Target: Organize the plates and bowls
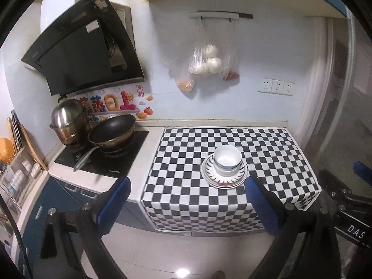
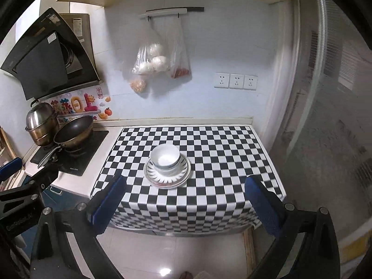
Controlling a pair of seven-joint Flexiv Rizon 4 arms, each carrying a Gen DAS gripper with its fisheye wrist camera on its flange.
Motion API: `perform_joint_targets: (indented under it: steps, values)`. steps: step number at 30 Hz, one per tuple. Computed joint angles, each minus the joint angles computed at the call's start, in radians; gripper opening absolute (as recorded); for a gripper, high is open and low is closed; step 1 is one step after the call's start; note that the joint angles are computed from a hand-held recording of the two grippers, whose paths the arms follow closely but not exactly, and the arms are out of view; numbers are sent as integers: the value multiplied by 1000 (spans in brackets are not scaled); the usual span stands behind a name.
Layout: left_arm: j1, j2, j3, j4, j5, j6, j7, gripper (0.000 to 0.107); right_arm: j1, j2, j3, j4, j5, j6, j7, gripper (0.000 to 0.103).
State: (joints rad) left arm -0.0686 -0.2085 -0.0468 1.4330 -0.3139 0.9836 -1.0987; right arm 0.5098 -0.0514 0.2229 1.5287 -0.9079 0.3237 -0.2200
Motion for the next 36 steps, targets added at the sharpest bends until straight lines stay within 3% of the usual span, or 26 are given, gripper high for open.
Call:
perform_joint_targets:
  steps: [12,24,36]
  values:
    - [14,149,21,208,-189,35,210,101,136,10,75,-28,-53,-256,121,103]
    - [12,188,44,252,-213,41,238,101,183,8,85,-43,-67,-330,149,103]
    - [14,186,46,253,-218,44,245,101,188,5,82,-45,-69,-337,154,103]
